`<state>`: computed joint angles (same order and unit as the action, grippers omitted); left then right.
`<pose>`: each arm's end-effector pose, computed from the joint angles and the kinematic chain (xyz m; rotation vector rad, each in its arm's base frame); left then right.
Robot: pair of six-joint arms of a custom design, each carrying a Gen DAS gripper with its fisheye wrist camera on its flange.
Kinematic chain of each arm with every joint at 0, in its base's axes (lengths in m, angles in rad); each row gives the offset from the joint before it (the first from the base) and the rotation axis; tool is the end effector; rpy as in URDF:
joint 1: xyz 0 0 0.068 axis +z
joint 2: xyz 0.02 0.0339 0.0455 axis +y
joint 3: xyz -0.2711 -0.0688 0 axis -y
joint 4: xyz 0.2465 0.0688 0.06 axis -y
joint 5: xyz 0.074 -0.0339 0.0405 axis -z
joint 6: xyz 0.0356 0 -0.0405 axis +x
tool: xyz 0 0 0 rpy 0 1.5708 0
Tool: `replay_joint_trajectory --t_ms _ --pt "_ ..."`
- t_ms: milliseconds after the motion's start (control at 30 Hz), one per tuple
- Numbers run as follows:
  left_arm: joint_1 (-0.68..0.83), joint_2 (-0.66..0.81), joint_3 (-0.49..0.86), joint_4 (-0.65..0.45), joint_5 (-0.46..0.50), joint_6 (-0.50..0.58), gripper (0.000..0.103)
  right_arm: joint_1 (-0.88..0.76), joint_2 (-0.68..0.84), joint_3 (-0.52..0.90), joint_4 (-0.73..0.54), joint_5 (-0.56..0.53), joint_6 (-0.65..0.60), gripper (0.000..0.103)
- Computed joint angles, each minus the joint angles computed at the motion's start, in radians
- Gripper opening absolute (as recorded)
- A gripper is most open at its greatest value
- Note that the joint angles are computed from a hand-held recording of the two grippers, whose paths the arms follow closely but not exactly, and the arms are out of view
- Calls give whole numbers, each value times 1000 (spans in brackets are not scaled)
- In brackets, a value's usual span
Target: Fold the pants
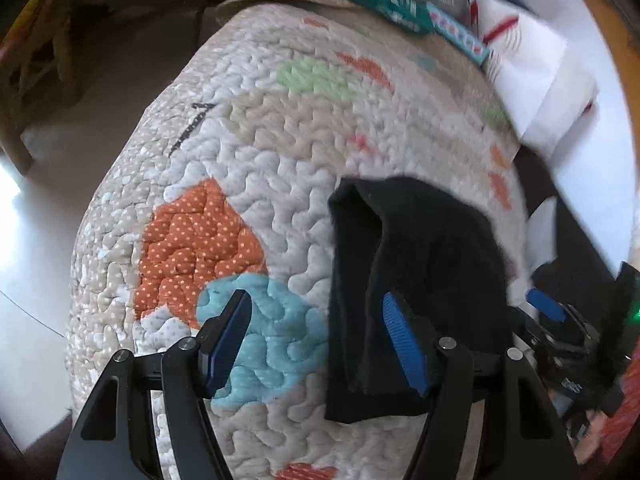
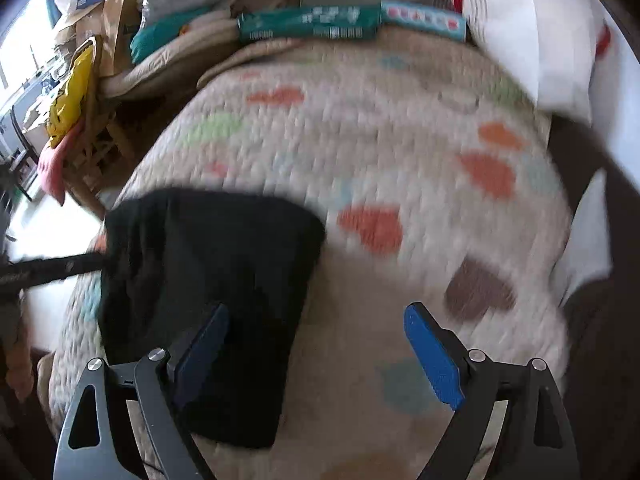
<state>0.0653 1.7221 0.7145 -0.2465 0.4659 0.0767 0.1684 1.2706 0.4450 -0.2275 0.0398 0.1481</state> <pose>0.2766 0.0021 0.1046 0.1190 2.7305 -0.6154 0.2026 0.0330 0.1368 -0.0128 2.6237 0.0579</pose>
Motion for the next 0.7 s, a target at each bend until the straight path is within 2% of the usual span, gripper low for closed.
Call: replay_joint_trajectory --t_ms 67,267,467,633,700 --pt "-22 31 7 11 -46 2 73 -27 9 -60 63 -31 23 93" --pt "24 81 31 -4 18 2 77 -138 82 -92 131 -170 36 96" --pt "125 61 27 7 176 -30 75 -168 94 -108 159 -202 50 98" --pt "158 53 33 -38 359 19 75 -214 82 -117 173 -281 59 98" --pt "122 58 23 -21 358 8 75 -219 72 -107 164 -307 58 98"
